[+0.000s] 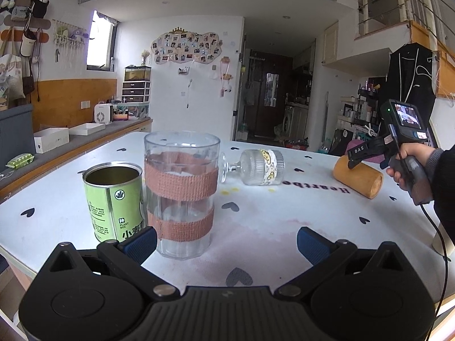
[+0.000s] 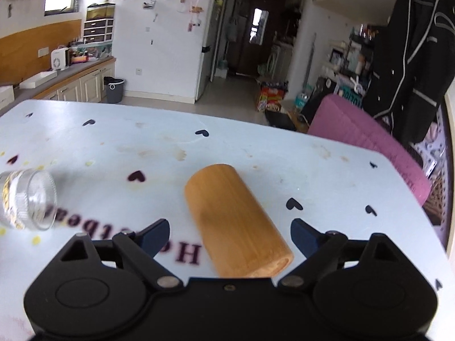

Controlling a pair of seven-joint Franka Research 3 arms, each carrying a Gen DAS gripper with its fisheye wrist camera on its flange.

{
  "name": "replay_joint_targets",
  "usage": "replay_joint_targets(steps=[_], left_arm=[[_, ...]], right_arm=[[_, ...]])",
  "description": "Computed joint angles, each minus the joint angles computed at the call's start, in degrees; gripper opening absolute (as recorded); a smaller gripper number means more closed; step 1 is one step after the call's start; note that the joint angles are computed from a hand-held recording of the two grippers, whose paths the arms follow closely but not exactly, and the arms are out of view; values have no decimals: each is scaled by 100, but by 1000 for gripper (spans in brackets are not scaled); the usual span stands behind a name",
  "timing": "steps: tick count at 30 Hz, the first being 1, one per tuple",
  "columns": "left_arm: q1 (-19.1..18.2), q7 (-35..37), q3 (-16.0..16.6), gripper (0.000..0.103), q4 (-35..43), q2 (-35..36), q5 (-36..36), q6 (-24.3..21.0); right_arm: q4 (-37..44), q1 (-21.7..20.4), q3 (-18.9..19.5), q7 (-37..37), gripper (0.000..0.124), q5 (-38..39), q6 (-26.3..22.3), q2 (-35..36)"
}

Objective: Flip cup upright
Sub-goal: 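Move the right tool to the lying bamboo cup and grasp its base end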

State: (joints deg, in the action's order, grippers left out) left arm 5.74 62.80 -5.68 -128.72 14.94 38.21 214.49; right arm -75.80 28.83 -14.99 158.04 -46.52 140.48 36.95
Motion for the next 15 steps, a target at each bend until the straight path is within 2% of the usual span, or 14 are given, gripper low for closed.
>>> replay_joint_targets(steps=[4,8,11,15], left_arm=[[-19,49,8,103,-20,-13,-53,-47],[11,15,-4,103,-6,1,-7,-51],[40,-52,-23,103,5,-3,87,-83],[10,-6,-22,103,-27,-30,74,-64]], right_arm=[[130,-300,121,-30,93,539,231,142],[251,-311,56,-102,93,844,211,268],[249,-281,106,-497,91,940,156,246],[42,-328,244,-1028,84,1152,372,67]])
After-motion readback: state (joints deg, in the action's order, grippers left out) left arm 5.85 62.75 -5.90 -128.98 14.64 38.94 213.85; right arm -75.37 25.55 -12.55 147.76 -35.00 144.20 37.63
